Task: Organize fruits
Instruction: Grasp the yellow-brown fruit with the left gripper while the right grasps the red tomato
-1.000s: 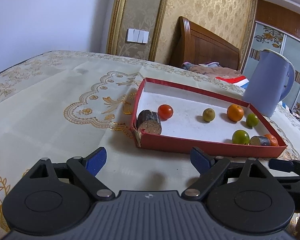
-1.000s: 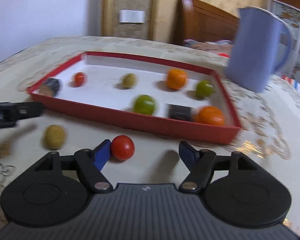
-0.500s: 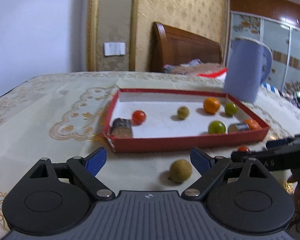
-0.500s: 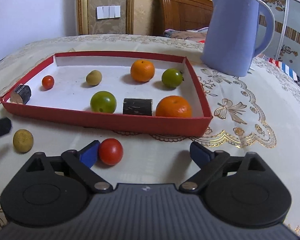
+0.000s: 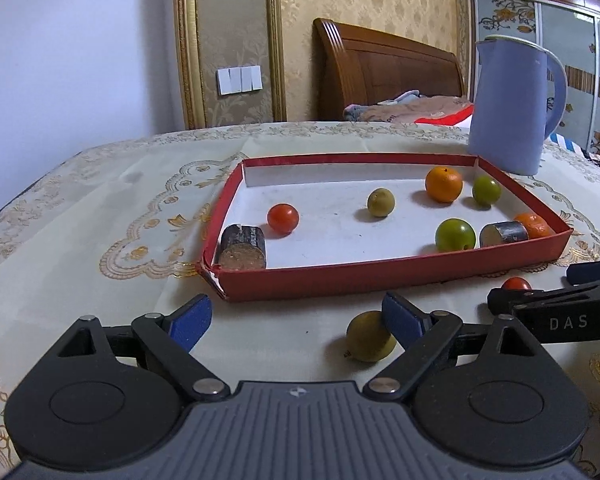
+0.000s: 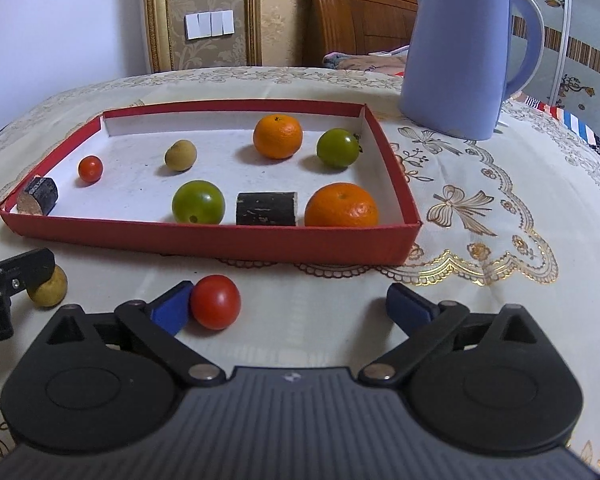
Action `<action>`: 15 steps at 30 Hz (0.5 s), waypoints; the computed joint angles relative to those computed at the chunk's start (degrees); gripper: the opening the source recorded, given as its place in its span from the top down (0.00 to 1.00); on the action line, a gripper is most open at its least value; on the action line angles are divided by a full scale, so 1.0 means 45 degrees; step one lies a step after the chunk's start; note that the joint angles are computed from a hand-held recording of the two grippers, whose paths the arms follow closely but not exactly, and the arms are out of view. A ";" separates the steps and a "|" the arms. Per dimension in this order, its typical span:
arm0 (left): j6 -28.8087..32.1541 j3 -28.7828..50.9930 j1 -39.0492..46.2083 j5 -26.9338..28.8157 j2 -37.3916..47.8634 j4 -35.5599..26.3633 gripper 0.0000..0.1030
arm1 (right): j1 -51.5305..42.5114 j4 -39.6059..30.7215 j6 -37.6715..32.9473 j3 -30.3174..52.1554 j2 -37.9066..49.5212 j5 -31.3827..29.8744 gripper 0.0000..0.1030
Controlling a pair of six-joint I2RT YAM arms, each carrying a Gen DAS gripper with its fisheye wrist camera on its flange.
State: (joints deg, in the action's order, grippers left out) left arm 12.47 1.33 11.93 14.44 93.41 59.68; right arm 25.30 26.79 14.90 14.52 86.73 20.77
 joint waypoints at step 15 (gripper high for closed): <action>0.0291 0.0273 0.0234 0.0786 -0.0336 -0.1227 0.09 | 0.0001 -0.0091 0.0082 0.0046 0.0030 0.0038 0.00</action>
State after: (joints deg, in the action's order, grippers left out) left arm 13.78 2.56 12.99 17.97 91.89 54.16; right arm 25.30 26.39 15.27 14.73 86.87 20.93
